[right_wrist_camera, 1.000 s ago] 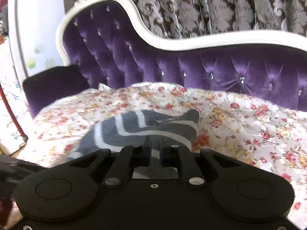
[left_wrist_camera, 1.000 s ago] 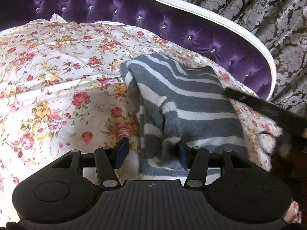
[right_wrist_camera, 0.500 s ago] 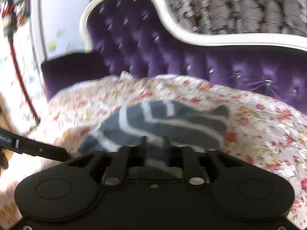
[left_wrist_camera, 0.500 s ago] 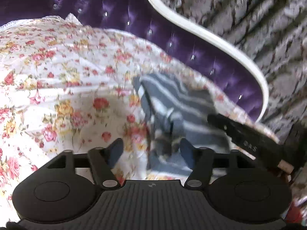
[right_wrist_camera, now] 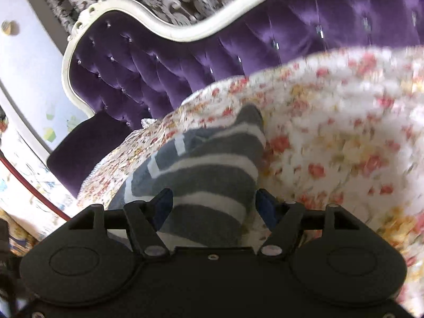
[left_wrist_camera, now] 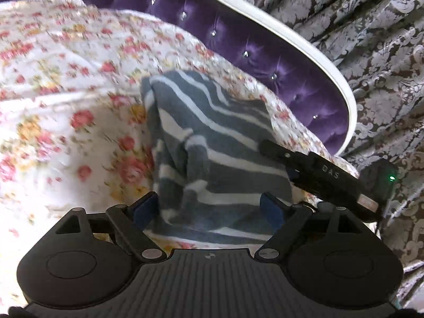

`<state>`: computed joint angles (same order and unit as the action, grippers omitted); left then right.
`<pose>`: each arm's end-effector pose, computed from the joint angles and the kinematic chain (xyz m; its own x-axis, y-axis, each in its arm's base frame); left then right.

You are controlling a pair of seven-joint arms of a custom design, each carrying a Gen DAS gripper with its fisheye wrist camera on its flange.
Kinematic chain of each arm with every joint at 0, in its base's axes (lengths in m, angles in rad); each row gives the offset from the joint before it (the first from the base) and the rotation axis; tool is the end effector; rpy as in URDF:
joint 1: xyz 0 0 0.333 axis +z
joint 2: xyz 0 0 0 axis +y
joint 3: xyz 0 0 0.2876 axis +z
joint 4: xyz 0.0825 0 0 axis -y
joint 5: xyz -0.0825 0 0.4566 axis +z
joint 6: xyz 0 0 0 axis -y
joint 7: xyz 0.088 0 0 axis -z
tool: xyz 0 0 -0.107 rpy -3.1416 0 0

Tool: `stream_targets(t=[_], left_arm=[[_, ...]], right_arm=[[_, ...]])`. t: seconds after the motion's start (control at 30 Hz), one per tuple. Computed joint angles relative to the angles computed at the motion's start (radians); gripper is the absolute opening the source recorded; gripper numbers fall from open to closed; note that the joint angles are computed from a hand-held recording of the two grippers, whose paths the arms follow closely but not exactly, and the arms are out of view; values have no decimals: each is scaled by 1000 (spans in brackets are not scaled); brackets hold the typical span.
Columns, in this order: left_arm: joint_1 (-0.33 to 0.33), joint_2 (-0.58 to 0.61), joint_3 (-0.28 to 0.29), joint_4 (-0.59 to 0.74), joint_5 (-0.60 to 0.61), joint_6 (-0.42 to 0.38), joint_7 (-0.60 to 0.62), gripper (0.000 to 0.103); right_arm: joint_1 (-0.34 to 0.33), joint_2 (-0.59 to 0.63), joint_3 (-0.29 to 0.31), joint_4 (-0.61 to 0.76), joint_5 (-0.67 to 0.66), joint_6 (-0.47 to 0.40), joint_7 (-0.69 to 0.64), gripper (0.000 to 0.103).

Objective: Fold small clothes

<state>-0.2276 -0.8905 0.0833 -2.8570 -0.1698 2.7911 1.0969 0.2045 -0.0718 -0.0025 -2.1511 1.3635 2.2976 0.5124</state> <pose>0.4162 -0.0569 0.4680 0.2260 -0.8246 0.5186 -0.6711 -0.5176 -0.5307 0.6013 0.1446 0.4050 0.5193 -0.5750 -0.6322 -0.7803 -0.0174 -0.6252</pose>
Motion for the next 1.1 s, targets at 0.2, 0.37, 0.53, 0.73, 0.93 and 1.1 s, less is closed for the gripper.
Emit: stream_targets(t=[0.2,0.37,0.53,0.73,0.93,1.1], left_arm=[[-17,54,14,33,-12,7,23,84],[-28,75,28,55,-30,-5,54,85],[21,-8,24,0,-45,-1,45,85],[66,-75,33,-36,-30,-36,23,87],[0,-53,82,-24,-70,-47,75,87],[-101,41,144,29,-155,13,154,95]], right_arm=[[-13,38,1,34,35,-66,24,77],[-20,55,9,53,32,-81,38,78],[-32,57,9,60,9,-97,69,77],[-40,56,5,61,-9,-104,71,76],[-39,62,10,67,-8,-106,66,77],[-34,76,18,85,-12,-109,58,80]])
